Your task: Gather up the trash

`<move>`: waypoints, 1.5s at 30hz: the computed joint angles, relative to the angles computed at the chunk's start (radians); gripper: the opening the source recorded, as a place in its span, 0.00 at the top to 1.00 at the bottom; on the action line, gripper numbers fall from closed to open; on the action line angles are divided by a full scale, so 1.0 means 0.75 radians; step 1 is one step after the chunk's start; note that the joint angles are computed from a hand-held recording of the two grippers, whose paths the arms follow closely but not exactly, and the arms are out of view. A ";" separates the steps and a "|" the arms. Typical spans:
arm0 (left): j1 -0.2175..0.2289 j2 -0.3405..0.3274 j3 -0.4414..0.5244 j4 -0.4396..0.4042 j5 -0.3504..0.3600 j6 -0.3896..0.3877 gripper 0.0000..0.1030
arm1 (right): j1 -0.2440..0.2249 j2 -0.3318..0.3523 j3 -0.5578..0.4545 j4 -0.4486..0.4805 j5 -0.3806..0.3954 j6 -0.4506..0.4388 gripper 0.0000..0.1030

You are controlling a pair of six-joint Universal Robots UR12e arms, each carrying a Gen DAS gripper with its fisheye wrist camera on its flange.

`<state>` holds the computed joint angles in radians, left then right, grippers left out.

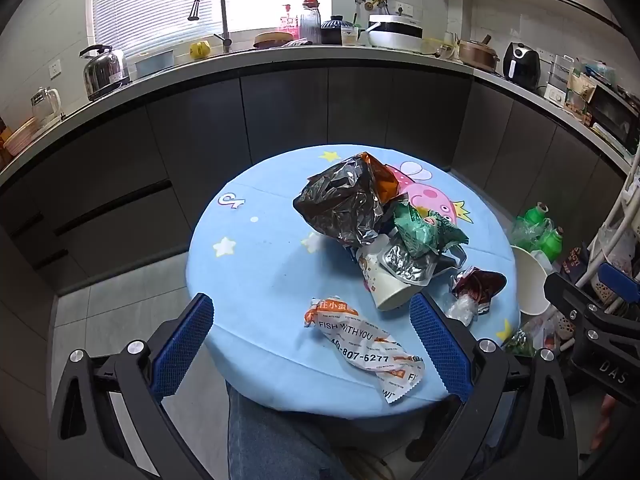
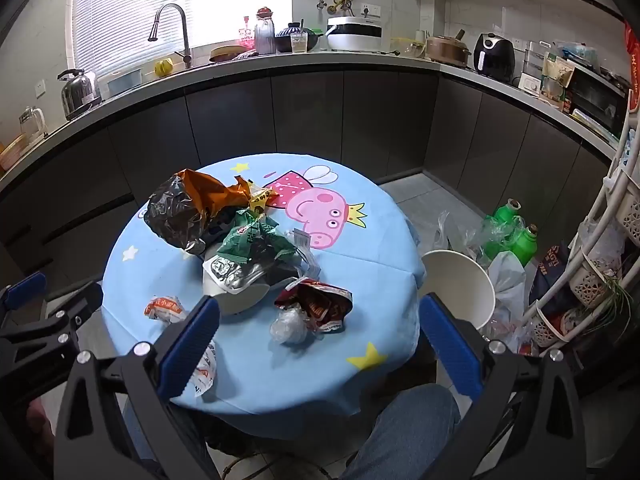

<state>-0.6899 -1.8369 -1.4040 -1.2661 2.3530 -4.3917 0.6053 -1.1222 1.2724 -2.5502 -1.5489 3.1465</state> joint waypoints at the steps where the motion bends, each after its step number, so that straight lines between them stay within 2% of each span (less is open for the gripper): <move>1: 0.000 0.000 0.001 -0.002 0.000 0.001 0.08 | 0.000 0.000 -0.002 0.007 0.003 0.001 0.03; 45: -0.002 -0.009 0.025 -0.015 0.000 0.007 0.08 | -0.001 0.001 -0.006 0.016 0.006 0.001 0.03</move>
<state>-0.6915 -1.8437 -1.3850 -1.2771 2.3531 -4.3861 0.6042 -1.1216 1.2681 -2.5380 -1.5443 3.1472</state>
